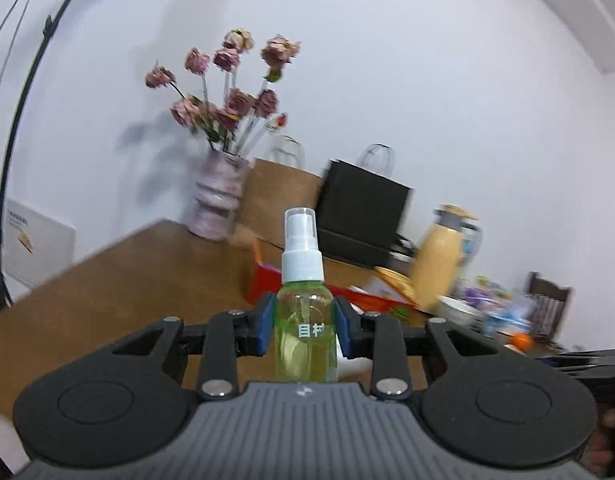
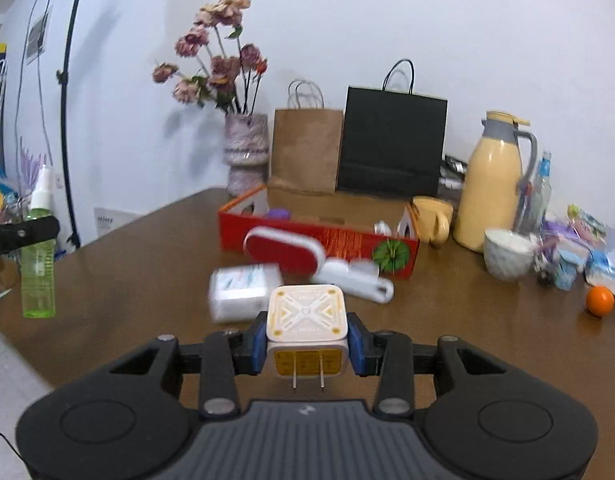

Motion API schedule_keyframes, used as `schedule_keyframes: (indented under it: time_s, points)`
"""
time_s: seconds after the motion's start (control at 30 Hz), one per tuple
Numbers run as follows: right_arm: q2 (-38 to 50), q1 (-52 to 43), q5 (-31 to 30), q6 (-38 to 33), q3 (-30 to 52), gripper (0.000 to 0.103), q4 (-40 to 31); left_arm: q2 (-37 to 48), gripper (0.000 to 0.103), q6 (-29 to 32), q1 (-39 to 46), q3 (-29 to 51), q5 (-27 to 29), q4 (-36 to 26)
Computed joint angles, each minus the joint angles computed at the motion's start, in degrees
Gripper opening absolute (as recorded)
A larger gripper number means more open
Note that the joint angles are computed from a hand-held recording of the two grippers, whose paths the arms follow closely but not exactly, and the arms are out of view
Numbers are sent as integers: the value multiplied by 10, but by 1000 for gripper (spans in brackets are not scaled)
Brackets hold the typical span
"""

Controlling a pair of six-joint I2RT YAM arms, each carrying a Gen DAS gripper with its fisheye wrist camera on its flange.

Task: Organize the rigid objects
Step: 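Lower the spray bottle and plug adapter into the box and open both tools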

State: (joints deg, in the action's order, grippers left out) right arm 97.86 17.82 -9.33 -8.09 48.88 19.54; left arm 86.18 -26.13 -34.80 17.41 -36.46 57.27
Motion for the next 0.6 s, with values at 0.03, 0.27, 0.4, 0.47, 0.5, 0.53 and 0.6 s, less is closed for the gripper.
schedule_keyframes:
  time_s: [0.03, 0.27, 0.4, 0.47, 0.5, 0.53, 0.6]
  points:
    - [-21, 1, 4, -2, -20, 38, -5, -15, 32, -5, -22, -20, -17, 8]
    - [-147, 5, 16, -13, -101, 38, -19, -61, 32, -31, -133, -56, -150, -11]
    - [-176, -8, 6, -9, -119, 38, -22, -63, 32, -7, -153, -40, -161, -21]
    - [-183, -17, -10, -11, -124, 38, -22, -61, 32, -1, -161, -30, -164, -25]
    - [-185, -23, -22, -18, -124, 38, -24, -57, 32, 0, -158, -20, -158, -32]
    - [-182, -30, -36, -27, -121, 38, -22, -54, 32, -2, -152, -13, -148, -39]
    - [-170, -47, -57, -38, -104, 38, -32, -53, 32, -7, -123, 9, -102, -73]
